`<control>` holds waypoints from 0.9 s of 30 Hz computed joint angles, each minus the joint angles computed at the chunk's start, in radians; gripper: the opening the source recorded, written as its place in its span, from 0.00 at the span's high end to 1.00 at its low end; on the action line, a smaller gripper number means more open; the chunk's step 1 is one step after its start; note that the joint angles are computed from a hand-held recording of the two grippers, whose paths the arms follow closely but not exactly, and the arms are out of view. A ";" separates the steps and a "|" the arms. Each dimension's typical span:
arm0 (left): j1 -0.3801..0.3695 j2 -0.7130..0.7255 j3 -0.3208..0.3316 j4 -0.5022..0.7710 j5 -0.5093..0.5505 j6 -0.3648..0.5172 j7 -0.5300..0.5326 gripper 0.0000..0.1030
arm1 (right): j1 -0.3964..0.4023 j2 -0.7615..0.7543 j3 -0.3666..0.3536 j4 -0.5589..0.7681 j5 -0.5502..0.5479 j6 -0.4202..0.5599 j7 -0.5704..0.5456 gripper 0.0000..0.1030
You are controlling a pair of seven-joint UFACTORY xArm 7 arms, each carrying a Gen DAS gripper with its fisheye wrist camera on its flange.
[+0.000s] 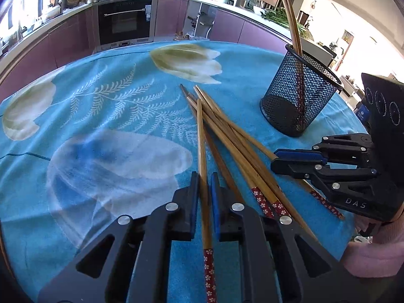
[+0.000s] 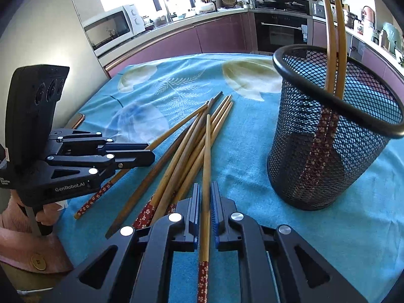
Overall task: Organize utensils
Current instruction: 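Raise the right tool's chopstick upright into the mesh cup while the left tool inserts its own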
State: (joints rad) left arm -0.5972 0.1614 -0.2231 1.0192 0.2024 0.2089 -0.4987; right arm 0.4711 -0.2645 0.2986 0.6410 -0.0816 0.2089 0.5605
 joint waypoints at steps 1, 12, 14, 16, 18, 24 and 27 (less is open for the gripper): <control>0.002 0.003 -0.002 0.005 -0.004 0.004 0.007 0.90 | -0.001 -0.003 0.001 -0.001 -0.001 0.000 0.002 0.94; 0.004 -0.059 -0.003 -0.012 0.016 -0.062 -0.022 0.93 | -0.042 -0.180 0.030 -0.066 -0.028 -0.039 0.044 0.94; 0.012 -0.081 -0.014 -0.020 0.001 -0.084 -0.002 0.93 | -0.051 -0.216 0.031 -0.078 -0.026 -0.050 0.050 0.94; 0.026 -0.107 -0.033 -0.030 -0.049 -0.109 0.051 0.93 | -0.070 -0.262 0.041 -0.092 -0.030 -0.058 0.062 0.94; 0.033 -0.131 -0.047 -0.038 -0.101 -0.128 0.103 0.93 | -0.081 -0.294 0.045 -0.102 -0.030 -0.065 0.068 0.94; 0.005 -0.200 -0.055 -0.063 -0.365 -0.173 0.342 0.93 | -0.119 -0.374 0.061 -0.127 -0.034 -0.091 0.084 0.94; -0.041 -0.227 -0.030 -0.065 -0.519 -0.191 0.478 0.93 | -0.134 -0.394 0.058 -0.131 -0.037 -0.106 0.078 0.94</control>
State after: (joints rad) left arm -0.6382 -0.0651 -0.2532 0.9537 -0.3162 0.0177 -0.0203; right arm 0.3369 -0.6585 0.3569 0.5098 -0.1185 0.1032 0.6384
